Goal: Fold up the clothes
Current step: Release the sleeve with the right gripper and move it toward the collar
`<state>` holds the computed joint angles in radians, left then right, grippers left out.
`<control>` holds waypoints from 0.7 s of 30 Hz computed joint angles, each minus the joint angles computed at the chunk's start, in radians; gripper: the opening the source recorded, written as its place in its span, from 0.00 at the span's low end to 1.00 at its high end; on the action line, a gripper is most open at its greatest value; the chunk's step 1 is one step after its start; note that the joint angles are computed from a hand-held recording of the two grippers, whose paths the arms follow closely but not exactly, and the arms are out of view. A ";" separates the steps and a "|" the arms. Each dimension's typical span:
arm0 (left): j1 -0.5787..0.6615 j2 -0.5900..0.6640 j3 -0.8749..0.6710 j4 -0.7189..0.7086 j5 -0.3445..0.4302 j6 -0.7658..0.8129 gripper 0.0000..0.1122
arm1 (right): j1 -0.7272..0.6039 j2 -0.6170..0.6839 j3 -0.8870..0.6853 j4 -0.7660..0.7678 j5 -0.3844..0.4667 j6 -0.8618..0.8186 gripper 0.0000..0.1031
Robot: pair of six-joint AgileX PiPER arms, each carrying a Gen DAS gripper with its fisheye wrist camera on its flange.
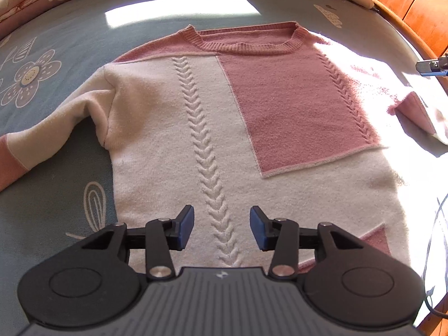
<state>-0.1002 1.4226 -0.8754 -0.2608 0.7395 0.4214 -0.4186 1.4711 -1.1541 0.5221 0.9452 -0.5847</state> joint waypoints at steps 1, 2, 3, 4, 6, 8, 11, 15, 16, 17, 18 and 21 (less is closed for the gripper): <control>0.002 0.002 -0.001 -0.006 -0.001 -0.003 0.41 | 0.019 0.044 -0.062 -0.041 -0.015 -0.028 0.20; 0.003 0.004 -0.001 -0.011 -0.002 -0.007 0.43 | 0.029 0.102 -0.121 -0.075 -0.036 -0.061 0.20; 0.003 0.008 -0.002 -0.015 -0.003 -0.012 0.44 | 0.026 0.166 -0.178 -0.082 -0.034 -0.104 0.21; 0.002 0.012 -0.002 -0.016 -0.005 -0.019 0.44 | 0.019 0.240 -0.242 -0.084 -0.017 -0.143 0.23; -0.003 0.021 -0.002 -0.013 -0.012 -0.043 0.44 | 0.018 0.342 -0.306 -0.098 -0.048 -0.194 0.26; -0.009 0.029 -0.005 -0.005 -0.016 -0.065 0.44 | 0.018 0.450 -0.374 -0.119 -0.038 -0.254 0.27; -0.019 0.037 -0.003 0.012 -0.025 -0.097 0.44 | 0.023 0.536 -0.418 -0.156 -0.038 -0.296 0.30; -0.037 0.054 -0.007 0.049 -0.026 -0.149 0.45 | 0.004 0.551 -0.365 -0.119 -0.100 -0.380 0.45; -0.041 0.058 -0.009 0.058 -0.026 -0.162 0.45 | -0.005 0.558 -0.371 -0.103 -0.088 -0.382 0.45; -0.046 0.060 -0.013 0.065 -0.025 -0.174 0.45 | -0.009 0.567 -0.391 -0.099 -0.059 -0.358 0.41; -0.052 0.063 -0.017 0.070 -0.024 -0.185 0.45 | -0.005 0.572 -0.411 -0.105 -0.025 -0.342 0.23; -0.076 0.074 -0.037 0.078 -0.020 -0.203 0.45 | 0.037 0.553 -0.420 -0.164 -0.005 -0.334 0.07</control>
<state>-0.1765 1.4969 -0.9124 -0.1826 0.7196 0.2180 -0.3813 2.0238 -1.5736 0.3580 0.9402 -0.9191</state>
